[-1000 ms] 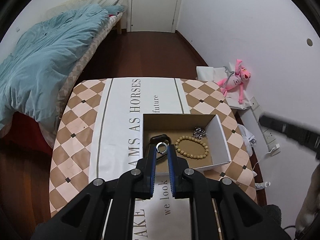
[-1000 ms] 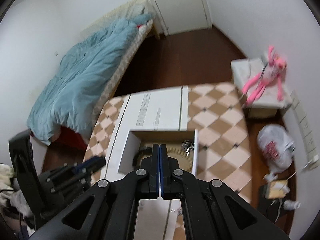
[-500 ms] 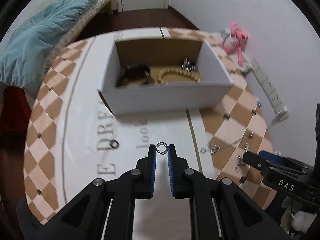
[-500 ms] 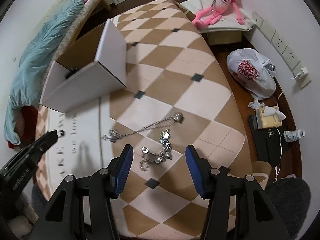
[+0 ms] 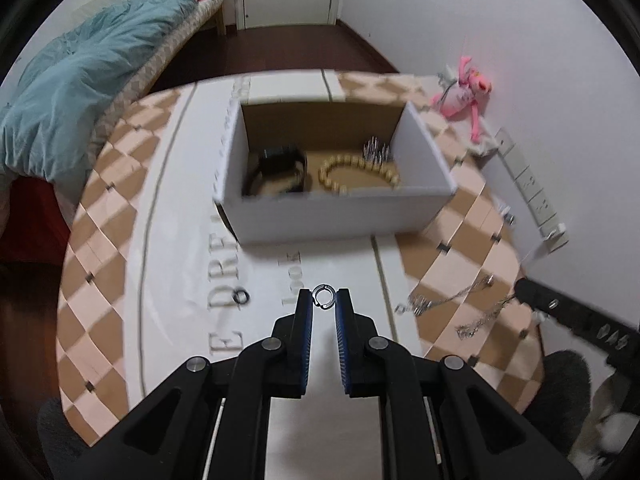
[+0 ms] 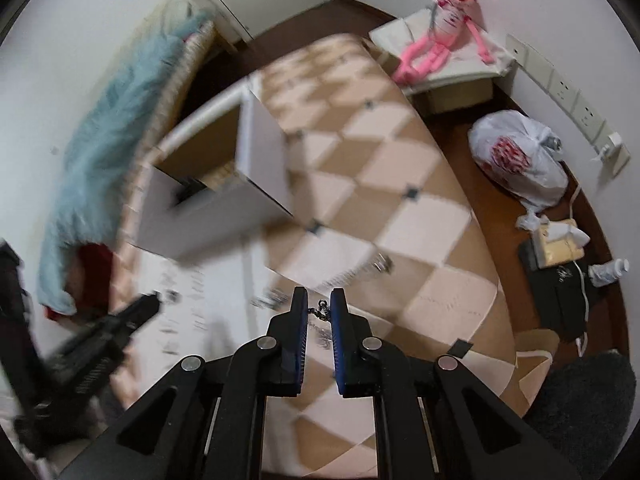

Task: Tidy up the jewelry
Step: 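Grasp a silver necklace with the right tool while the left tool holds the ring, then lower the ring and necklace into the box and open both tools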

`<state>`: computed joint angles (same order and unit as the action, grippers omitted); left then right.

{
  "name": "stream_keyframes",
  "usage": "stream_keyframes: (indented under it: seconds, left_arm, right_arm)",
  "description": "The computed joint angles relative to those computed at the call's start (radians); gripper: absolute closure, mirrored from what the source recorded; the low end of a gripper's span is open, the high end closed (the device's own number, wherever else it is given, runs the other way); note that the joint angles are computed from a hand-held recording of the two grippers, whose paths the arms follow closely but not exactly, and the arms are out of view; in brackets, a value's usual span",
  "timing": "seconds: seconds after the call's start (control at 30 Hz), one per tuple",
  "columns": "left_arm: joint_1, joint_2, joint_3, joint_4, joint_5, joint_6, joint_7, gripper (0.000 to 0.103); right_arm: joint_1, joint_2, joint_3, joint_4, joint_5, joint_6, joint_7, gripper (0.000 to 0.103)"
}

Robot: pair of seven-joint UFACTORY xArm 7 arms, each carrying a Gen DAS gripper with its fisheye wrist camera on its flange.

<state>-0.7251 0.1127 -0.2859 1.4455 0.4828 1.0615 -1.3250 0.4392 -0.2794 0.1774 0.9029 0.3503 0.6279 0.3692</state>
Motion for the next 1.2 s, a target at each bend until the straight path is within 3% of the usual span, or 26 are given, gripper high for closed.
stream_keyframes:
  seconds: [0.27, 0.5, 0.63, 0.9, 1.07, 1.1, 1.13, 1.2]
  left_arm:
    - [0.061, -0.031, 0.022, 0.073, -0.010, -0.025, 0.101, 0.094]
    - [0.119, 0.019, 0.058, 0.142, -0.062, -0.029, 0.230, 0.094]
    - [0.146, 0.067, 0.078, 0.176, -0.126, -0.036, 0.296, 0.094]
    - [0.184, 0.184, 0.104, 0.276, -0.296, -0.044, 0.417, 0.094]
    - [0.169, 0.255, 0.135, 0.378, -0.302, 0.004, 0.427, 0.092]
    - [0.165, 0.262, 0.140, 0.392, -0.298, 0.016, 0.428, 0.091]
    - [0.159, 0.267, 0.147, 0.402, -0.286, 0.029, 0.426, 0.087]
    - [0.145, 0.268, 0.162, 0.412, -0.253, 0.052, 0.410, 0.068]
  right_arm:
    - [-0.007, 0.119, -0.013, 0.318, 0.005, 0.054, -0.101, 0.092]
    - [-0.008, 0.412, 0.033, 0.684, -0.111, 0.190, -0.113, 0.092]
    - [0.008, 0.549, 0.040, 0.809, -0.131, 0.274, -0.099, 0.092]
    - [0.009, 0.714, 0.041, 0.973, -0.114, 0.388, -0.107, 0.090]
    - [0.017, 0.780, 0.022, 1.050, -0.138, 0.476, -0.087, 0.087]
    - [0.018, 0.779, 0.017, 1.046, -0.145, 0.484, -0.080, 0.083]
    - [0.017, 0.772, 0.015, 1.034, -0.148, 0.482, -0.078, 0.078]
    - [0.018, 0.751, 0.008, 1.006, -0.163, 0.468, -0.075, 0.070]
